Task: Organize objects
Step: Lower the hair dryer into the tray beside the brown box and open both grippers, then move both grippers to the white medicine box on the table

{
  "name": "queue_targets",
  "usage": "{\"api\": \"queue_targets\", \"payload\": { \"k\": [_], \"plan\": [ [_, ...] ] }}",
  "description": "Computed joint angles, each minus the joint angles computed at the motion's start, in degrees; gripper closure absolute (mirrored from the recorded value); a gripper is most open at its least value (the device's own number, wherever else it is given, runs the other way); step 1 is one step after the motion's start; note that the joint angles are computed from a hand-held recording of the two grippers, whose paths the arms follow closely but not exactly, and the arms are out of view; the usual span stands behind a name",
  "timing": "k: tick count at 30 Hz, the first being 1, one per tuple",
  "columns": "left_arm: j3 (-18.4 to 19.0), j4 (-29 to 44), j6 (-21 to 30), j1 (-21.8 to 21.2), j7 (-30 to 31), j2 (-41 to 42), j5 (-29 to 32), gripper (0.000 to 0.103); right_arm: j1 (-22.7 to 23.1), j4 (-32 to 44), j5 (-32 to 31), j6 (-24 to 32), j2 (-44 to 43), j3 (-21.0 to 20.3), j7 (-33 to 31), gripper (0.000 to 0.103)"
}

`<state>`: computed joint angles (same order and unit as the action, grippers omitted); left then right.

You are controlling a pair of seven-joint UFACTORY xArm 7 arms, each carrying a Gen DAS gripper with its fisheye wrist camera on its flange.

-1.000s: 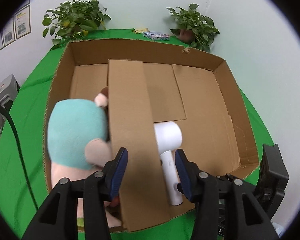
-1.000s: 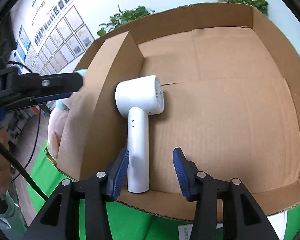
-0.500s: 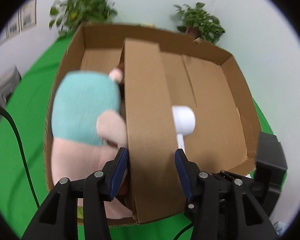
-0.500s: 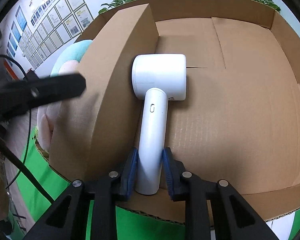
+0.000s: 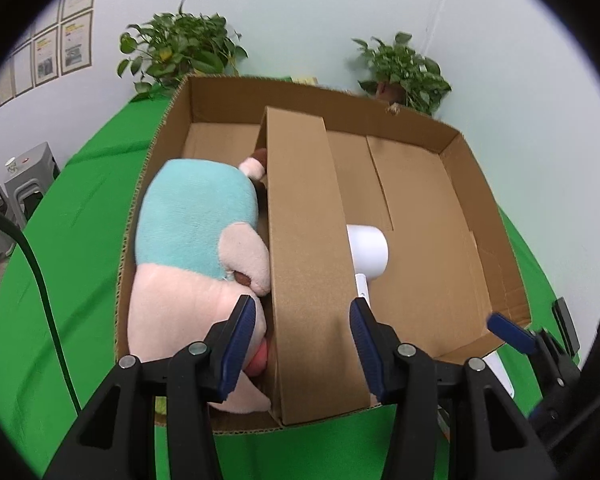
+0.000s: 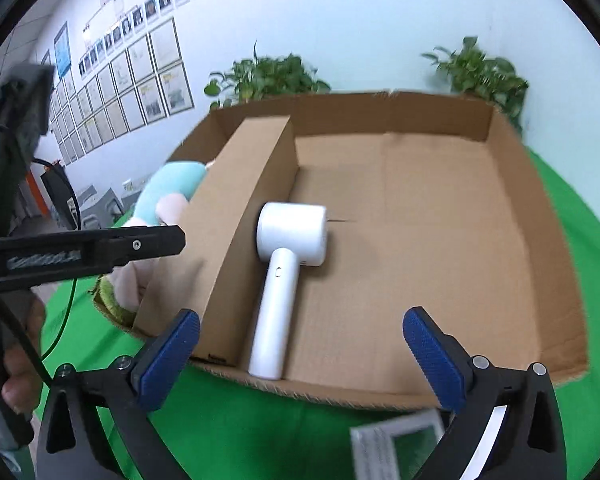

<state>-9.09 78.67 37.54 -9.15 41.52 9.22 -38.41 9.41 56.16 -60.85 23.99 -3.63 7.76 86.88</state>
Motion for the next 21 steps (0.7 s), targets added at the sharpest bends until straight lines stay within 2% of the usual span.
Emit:
{"api": "queue_targets", "payload": {
  "k": [4, 5, 6, 7, 8, 9, 10, 12, 17, 21],
  "plan": [
    [-0.72, -6.98, -6.89, -0.56, 7.14, -5.70, -6.14, 0.055, -0.37, -6.52, -0.92, 1.58, -7.26, 2.48, 2.65, 0.000],
    [-0.67, -8.91, -8.73, -1.12, 9.80, -7.34, -8.20, 0.055, 1.66, -10.78, 0.66, 3.19, -12.36, 2.68, 3.03, 0.000],
    [-0.72, -11.84, -11.81, -2.02, 14.26, -9.83, -11.79, 0.055, 1.28, -12.64, 2.94, 3.89, -15.22, 4.22, 1.95, 0.000],
    [-0.41, -13.83, -14.18, -3.17, 17.53, -11.53, -14.42, 0.048, 0.89, -13.98, 3.47, 4.61, -16.92, 5.24, 2.39, 0.000],
    [-0.09, -15.63, -16.73, -4.43, 20.65, -13.08, -16.90, 0.032, 0.11, -14.17, 3.85, 4.75, -17.49, 5.70, 2.08, 0.000],
    [0.21, -17.55, -19.92, -5.91, 24.12, -14.67, -19.96, 0.022, 0.62, -15.81, 5.84, 6.06, -20.40, 6.63, 1.31, 0.000],
    [0.61, -19.40, -23.47, -7.83, 28.83, -16.35, -24.80, 0.017, 0.01, -16.52, 6.08, 6.26, -21.42, 7.49, 1.46, 0.000],
    [2.33, -21.63, -25.67, -11.14, 36.24, -18.99, -32.50, 0.017, -1.03, -17.29, 7.01, 6.66, -22.69, 8.96, 0.76, 0.000],
    [4.77, -25.87, -27.26, -15.89, 40.20, -23.76, -37.25, 0.017, -3.46, -18.40, 8.87, 9.07, -24.69, 12.86, -1.59, 0.000],
    [5.64, -27.35, -26.42, -17.03, 38.00, -24.84, -36.65, 0.017, -4.84, -20.77, 10.34, 6.09, -26.25, 13.02, -2.33, 0.000]
  ]
}}
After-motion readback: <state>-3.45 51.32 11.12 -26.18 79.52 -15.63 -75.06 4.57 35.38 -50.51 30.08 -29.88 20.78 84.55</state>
